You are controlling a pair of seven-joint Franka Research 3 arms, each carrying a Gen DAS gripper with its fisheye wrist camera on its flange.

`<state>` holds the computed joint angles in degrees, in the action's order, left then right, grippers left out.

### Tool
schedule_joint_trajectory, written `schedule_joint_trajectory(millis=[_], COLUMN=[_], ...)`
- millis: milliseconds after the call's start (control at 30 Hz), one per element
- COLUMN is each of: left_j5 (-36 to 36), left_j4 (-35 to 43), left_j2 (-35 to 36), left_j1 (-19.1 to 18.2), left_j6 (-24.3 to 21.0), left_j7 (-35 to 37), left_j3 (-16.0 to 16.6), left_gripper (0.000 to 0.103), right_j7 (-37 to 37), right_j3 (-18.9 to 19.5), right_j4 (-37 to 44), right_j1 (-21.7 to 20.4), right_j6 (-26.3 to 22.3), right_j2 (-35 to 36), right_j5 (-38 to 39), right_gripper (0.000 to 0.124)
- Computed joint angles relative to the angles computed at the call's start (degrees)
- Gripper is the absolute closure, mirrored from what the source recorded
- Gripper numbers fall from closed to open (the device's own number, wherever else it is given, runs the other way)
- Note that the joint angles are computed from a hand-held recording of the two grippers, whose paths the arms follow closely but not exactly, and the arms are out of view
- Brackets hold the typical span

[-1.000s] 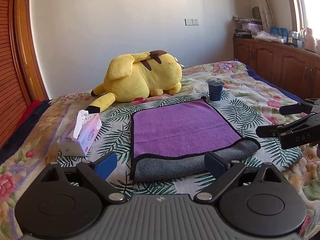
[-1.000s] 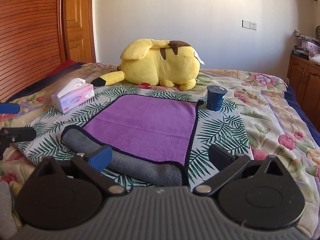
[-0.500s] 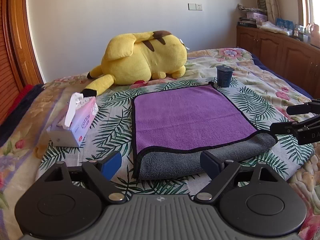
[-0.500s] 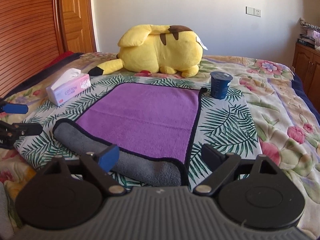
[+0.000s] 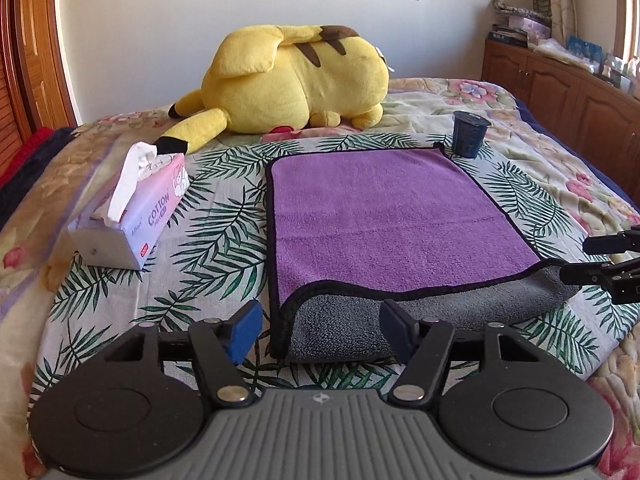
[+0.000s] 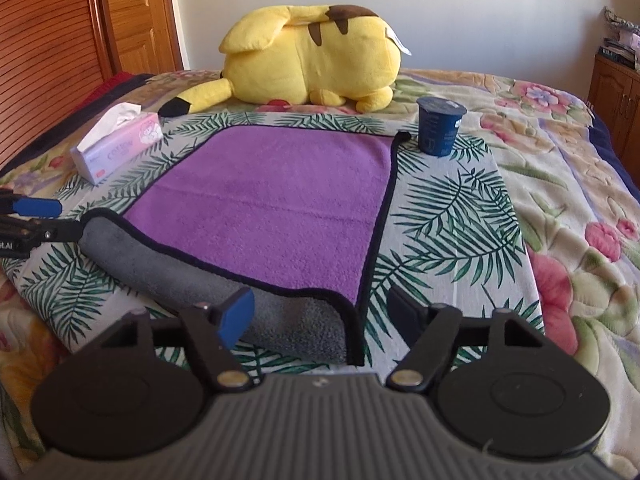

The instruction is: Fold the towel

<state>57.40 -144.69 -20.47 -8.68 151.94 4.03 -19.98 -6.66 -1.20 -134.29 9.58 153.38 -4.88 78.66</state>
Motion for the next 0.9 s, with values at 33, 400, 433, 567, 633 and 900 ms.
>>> schedule_joint_trajectory(millis=[33, 400, 433, 567, 633, 900], left_j5=[0.02, 0.81, 0.9, -0.44, -1.28, -1.32], left_j4=[-0.08, -1.03, -1.11, -1.25, -1.14, -1.48], left_j2=[0.13, 1.13, 1.18, 1.7, 2.05, 2.12], left_j1=[0.09, 2.24, 2.35, 2.08, 1.85, 1.98], left_j6=[0.35, 4.78, 5.02, 5.21, 4.6, 3.7], left_j7=[0.07, -1.64, -1.88, -0.62, 0.3, -0.23], left_j3=[0.24, 1.2, 1.18, 1.51, 1.52, 1.21], left_gripper=[0.06, 0.08, 0.083, 0.086, 0.088, 0.101], right_j7=[0.54, 6.37, 6.96, 9.03, 9.41, 9.94], right_j3=[-0.01, 0.32, 0.27, 0.22, 0.23, 0.2], right_j4=[0.2, 2.08, 2.22, 2.61, 2.61, 2.55], right_j1=[-0.06, -1.07, -1.24, -1.81, -2.0, -2.28], right_j6=[-0.07, -1.13, -1.54, -3.3, -4.13, -5.53], right_j2=[0.29, 3.1, 3.26, 3.66, 3.61, 3.32], right_j5=[-0.54, -6.15, -6.67, -8.83, -9.46, -10.86], right_gripper=[0.053, 0.061, 0.062, 0.064, 0.066, 0.079])
